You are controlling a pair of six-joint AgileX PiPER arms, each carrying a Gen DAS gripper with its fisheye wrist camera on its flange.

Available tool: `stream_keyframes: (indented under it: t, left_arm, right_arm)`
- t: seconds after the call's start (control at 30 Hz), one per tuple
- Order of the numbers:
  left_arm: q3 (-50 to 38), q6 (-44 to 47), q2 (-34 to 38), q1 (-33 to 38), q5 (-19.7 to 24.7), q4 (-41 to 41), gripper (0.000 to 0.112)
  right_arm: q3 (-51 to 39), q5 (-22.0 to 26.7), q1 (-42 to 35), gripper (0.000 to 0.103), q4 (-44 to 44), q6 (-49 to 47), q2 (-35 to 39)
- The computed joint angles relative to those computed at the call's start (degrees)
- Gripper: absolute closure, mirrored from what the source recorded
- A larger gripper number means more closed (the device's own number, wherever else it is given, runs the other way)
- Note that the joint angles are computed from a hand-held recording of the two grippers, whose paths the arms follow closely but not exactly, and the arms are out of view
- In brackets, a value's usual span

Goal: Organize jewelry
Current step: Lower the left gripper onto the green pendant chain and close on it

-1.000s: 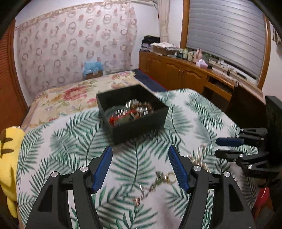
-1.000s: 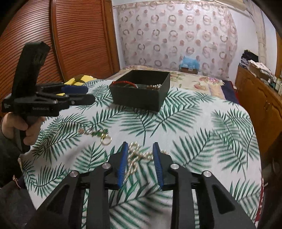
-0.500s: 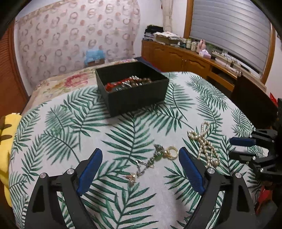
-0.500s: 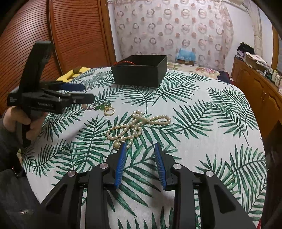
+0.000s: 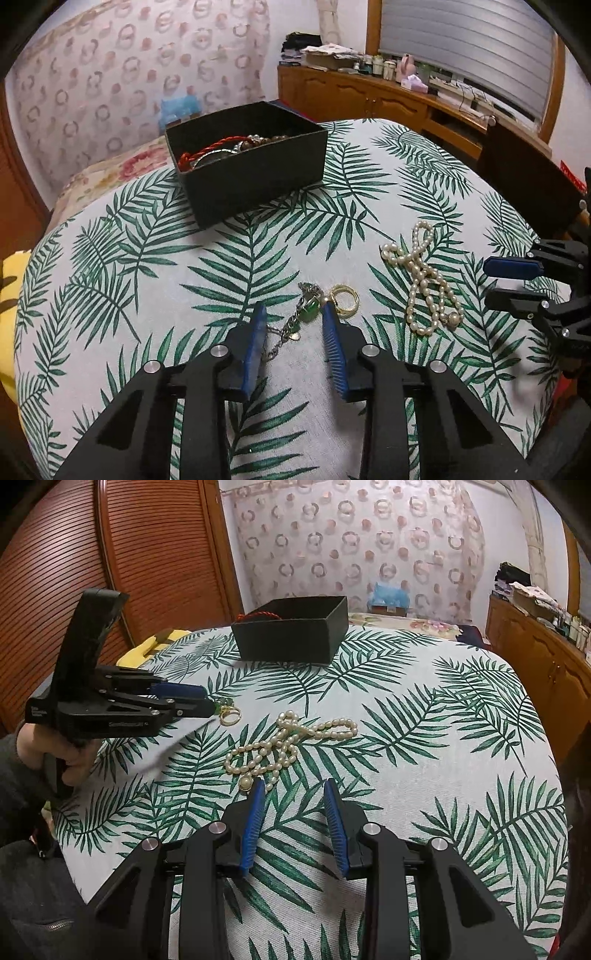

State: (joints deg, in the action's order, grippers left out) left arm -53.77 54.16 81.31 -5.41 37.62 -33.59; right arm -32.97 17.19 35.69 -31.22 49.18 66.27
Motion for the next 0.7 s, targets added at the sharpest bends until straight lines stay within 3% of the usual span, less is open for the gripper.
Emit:
stream_keyframes:
  t: [0.27,0.37,0.5,0.7]
  left_arm:
    - [0.61,-3.28,0.13,-3.35,-5.11,5.18,0.086]
    - [1.29,-3.57,-0.05,-4.3,-6.67,6.52,0.098]
    - [2.08,-2.45,-0.73,-4.44,-7.2,5.68,0.102]
    - [3.26,2.75,-4.02,-1.28,-4.28,-1.62,0.103]
  right_arm:
    - [0.07,0.02,0.24,0.068,-0.17,0.2,0.24]
    - [0.18,-0.29,0.28,0.068,-0.37,0.41,0.41]
    - [0.04,-0.12,0.39,0.068,-0.57,0.7,0.56]
    - [0.0,0.36,0.74,0.068,-0.69,0.76,0.6]
